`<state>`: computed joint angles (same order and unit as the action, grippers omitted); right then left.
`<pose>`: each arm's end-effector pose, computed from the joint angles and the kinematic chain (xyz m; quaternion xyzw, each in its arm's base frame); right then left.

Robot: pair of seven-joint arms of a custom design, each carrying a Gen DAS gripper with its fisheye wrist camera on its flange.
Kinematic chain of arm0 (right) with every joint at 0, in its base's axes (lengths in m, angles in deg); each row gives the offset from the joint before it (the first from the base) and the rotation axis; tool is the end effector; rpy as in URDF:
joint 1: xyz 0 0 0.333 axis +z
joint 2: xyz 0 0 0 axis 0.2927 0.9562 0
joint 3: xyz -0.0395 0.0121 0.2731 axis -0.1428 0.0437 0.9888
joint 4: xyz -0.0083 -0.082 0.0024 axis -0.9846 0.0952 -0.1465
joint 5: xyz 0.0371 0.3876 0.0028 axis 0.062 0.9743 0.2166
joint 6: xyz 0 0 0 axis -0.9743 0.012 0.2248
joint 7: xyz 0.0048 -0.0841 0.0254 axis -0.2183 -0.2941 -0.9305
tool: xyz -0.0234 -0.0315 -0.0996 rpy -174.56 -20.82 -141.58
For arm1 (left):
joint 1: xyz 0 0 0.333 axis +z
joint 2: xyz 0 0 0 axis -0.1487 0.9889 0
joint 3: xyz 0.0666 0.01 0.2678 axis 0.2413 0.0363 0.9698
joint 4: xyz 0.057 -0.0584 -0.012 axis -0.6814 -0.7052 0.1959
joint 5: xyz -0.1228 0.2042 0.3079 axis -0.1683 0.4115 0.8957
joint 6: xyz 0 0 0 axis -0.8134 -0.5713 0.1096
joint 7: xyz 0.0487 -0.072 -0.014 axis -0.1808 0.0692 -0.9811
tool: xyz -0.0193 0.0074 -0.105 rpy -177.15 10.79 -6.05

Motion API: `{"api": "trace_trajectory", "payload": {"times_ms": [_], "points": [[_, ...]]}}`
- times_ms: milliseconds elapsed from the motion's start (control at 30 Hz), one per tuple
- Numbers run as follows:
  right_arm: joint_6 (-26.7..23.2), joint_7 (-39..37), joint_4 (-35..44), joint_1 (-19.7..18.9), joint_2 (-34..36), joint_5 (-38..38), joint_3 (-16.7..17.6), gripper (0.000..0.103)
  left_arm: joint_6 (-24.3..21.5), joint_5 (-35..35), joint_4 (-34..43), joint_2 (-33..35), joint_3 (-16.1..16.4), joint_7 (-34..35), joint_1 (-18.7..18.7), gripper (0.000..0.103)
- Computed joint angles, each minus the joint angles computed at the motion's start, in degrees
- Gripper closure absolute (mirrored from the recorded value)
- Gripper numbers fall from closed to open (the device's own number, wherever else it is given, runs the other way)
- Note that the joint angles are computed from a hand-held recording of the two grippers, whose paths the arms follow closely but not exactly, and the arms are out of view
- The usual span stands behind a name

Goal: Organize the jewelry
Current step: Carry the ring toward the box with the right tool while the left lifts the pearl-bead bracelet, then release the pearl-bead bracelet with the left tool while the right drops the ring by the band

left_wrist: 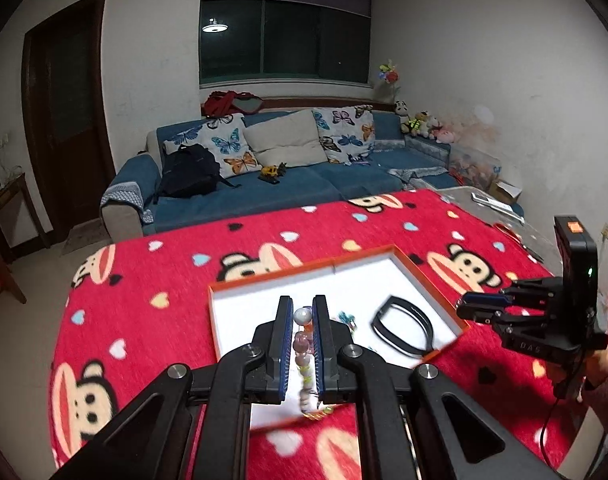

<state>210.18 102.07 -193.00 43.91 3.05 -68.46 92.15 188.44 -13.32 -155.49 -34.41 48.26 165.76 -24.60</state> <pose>0.4228 0.3867 0.5132 -0.6936 0.5791 -0.2677 0.3345 0.4773 -0.1774 0.6152 -0.4396 0.7778 -0.3991 0.2060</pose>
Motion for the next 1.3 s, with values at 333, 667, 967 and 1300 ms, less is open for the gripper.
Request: {"api": "trace_trajectory", "payload": {"times_ms": [333, 667, 967, 1300], "points": [[-1.6, 1.7, 0.6, 0.0, 2.4, 1.1, -1.5, 0.083, -0.2, 6.0, 11.5, 11.5, -2.6, -2.9, 3.8, 0.094], [-2.2, 0.4, 1.1, 0.6, 4.1, 2.8, -2.4, 0.083, -1.8, 10.1, 15.7, 19.5, -4.4, -7.4, 7.0, 0.094], [-1.6, 0.1, 0.8, 0.9, 4.4, 3.2, -2.8, 0.082, -2.4, 10.4, 14.5, 21.8, -5.3, -7.0, 7.7, 0.093], [-0.6, -0.4, 0.2, 0.9, 4.1, 4.0, -2.8, 0.082, -4.1, 10.8, 14.2, 23.0, -5.6, -8.2, 8.1, 0.092]]}}
